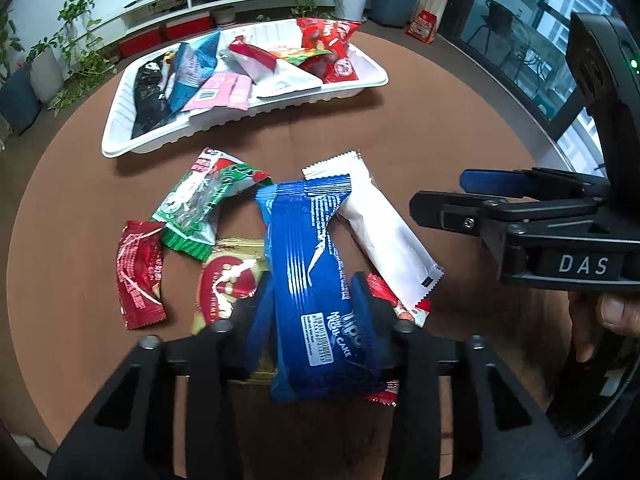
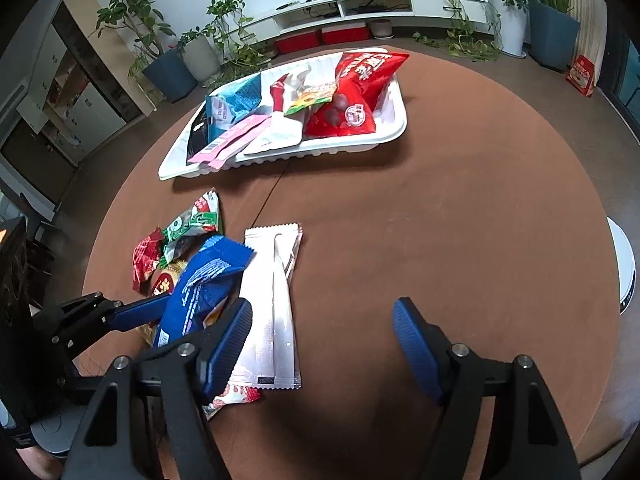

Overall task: Organize snacks
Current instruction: 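Grasp the blue Tipo wafer pack with the left tool while the right tool grasps the white packet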

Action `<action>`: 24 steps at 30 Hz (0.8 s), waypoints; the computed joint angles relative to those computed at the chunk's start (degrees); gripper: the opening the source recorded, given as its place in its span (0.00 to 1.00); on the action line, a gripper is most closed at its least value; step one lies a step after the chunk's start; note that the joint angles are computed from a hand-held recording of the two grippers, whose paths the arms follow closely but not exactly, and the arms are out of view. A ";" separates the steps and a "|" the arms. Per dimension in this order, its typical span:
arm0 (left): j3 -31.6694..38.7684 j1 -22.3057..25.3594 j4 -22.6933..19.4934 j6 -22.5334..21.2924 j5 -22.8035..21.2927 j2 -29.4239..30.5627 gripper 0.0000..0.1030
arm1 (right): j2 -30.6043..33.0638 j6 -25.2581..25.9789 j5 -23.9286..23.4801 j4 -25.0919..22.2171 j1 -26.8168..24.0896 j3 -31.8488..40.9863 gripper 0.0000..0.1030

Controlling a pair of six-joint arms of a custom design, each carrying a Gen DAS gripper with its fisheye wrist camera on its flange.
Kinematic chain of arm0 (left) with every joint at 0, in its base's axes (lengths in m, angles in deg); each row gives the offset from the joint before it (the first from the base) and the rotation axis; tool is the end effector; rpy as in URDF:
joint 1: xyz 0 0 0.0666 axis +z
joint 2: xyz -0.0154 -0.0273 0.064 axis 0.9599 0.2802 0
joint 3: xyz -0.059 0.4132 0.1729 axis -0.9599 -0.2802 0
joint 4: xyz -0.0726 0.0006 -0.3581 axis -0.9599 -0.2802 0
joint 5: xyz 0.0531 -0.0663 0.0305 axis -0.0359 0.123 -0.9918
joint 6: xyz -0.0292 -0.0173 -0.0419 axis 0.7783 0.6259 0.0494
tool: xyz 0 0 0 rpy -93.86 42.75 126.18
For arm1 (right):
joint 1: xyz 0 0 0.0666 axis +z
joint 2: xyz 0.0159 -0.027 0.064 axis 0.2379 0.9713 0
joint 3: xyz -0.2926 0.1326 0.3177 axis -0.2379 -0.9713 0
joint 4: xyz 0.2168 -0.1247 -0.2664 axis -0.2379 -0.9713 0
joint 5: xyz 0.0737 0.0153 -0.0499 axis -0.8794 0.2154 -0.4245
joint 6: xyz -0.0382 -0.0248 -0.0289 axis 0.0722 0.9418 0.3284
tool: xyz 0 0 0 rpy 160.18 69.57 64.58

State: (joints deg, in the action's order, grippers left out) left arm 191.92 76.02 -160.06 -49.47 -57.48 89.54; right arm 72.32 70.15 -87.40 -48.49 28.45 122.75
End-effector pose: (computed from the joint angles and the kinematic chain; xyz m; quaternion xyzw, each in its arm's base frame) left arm 0.5914 0.0172 0.5025 0.0761 0.9700 -0.0618 0.2225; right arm 0.6123 0.1719 0.4474 -0.1574 0.9471 0.1865 0.2082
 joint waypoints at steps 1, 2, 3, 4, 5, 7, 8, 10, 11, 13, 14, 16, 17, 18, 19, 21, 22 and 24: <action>0.04 -0.09 -0.02 -0.39 -0.26 0.00 0.30 | 0.22 0.14 0.09 -0.47 0.03 0.30 0.70; 0.33 -0.15 -0.38 -0.79 -0.47 0.11 0.30 | 0.31 0.22 0.26 -0.70 0.08 0.39 0.69; 0.51 -0.09 -0.59 -0.93 -0.36 0.21 0.30 | 0.42 0.35 0.32 -0.93 0.10 0.53 0.68; 0.69 0.00 -0.72 -0.97 -0.14 0.32 0.29 | 0.39 0.52 0.25 -1.06 0.14 0.46 0.67; 0.84 0.12 -0.83 -1.18 -0.05 0.42 0.27 | 0.47 0.74 0.22 -1.23 0.22 0.48 0.66; 0.98 0.37 -0.90 -1.43 0.41 0.53 0.27 | 0.54 1.26 0.12 -1.66 0.38 0.54 0.64; 1.11 0.52 -1.05 -1.64 0.78 0.64 0.27 | 0.54 1.57 -0.01 -1.79 0.48 0.52 0.64; 1.18 0.64 -1.22 -1.87 1.08 0.66 0.26 | 0.47 1.83 -0.15 -1.70 0.62 0.28 0.64; 1.25 0.70 -1.29 -1.90 1.22 0.71 0.26 | 0.46 1.83 -0.30 -1.67 0.64 0.19 0.64; 1.16 0.78 -1.20 -1.74 1.29 0.59 0.26 | 0.44 1.81 -0.73 -1.54 0.73 0.03 0.64; 0.91 0.90 -1.04 -1.64 1.44 0.41 0.26 | 0.45 1.87 -0.79 -1.52 0.79 -0.01 0.64; 0.38 1.13 -0.49 -1.23 1.51 0.01 0.26 | 0.51 1.95 -0.83 -1.61 1.09 -0.12 0.64; 0.25 1.22 -0.25 -0.91 1.61 -0.13 0.26 | 0.59 2.02 -0.84 -1.65 1.21 -0.08 0.64; -0.02 1.32 0.06 -0.69 1.75 -0.37 0.26 | 0.62 2.08 -0.92 -1.63 1.34 -0.08 0.64; -0.30 1.46 0.40 -0.47 1.94 -0.68 0.26 | 0.59 2.12 -1.08 -1.48 1.50 -0.16 0.64; -0.85 1.67 0.95 -0.18 2.32 -1.29 0.26 | 0.63 2.26 -1.15 -1.24 1.81 -0.19 0.64; -1.05 1.78 1.21 -0.07 2.50 -1.56 0.26 | 0.74 2.22 -1.06 -1.20 2.01 -0.13 0.64; -1.56 2.07 1.82 0.35 2.82 -2.13 0.26 | 1.05 2.28 -0.87 -1.32 2.34 0.10 0.64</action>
